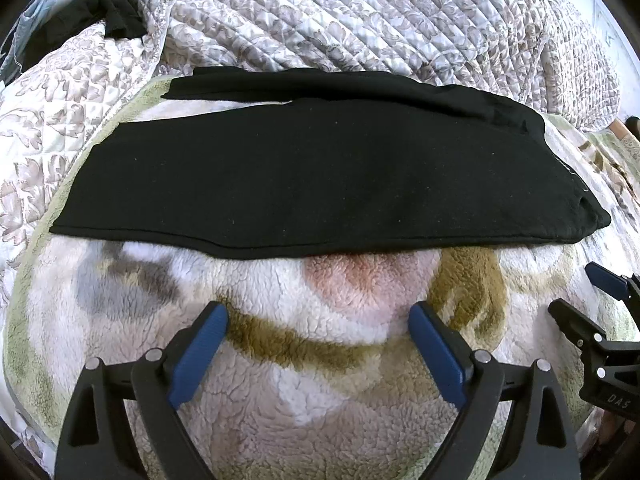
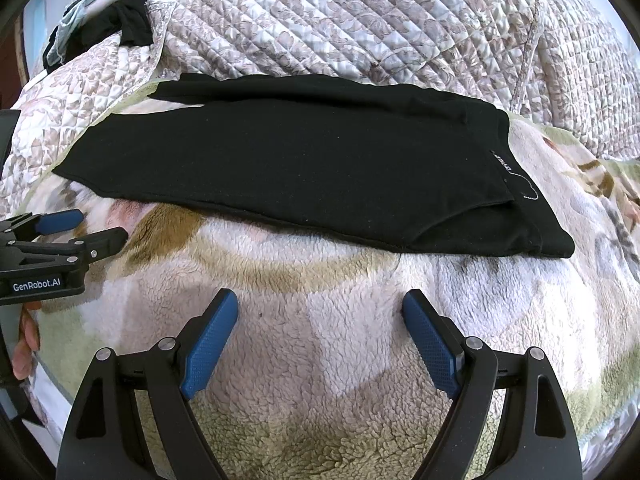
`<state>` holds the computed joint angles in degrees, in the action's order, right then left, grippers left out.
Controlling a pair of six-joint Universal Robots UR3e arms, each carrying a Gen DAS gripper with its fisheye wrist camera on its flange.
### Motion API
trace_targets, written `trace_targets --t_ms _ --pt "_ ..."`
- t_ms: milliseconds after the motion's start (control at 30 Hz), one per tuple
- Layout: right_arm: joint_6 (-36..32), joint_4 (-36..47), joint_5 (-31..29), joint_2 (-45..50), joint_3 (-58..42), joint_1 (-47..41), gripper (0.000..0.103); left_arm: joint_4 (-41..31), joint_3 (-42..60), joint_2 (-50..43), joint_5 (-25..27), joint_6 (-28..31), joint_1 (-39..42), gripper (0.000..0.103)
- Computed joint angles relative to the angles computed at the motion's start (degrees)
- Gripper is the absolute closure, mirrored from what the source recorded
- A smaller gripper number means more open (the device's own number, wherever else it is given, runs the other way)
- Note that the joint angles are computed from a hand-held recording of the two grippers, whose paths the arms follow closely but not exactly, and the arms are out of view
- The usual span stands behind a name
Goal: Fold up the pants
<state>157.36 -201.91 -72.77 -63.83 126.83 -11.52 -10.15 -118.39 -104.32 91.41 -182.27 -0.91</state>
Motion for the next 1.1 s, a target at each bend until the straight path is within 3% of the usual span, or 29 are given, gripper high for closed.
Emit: trace_targets --t_ms 1100 --pt "-0.05 -0.44 -0.12 0.29 -0.09 -0.05 0.019 -0.67 0.33 0.12 -0.17 0.18 0.19 0.009"
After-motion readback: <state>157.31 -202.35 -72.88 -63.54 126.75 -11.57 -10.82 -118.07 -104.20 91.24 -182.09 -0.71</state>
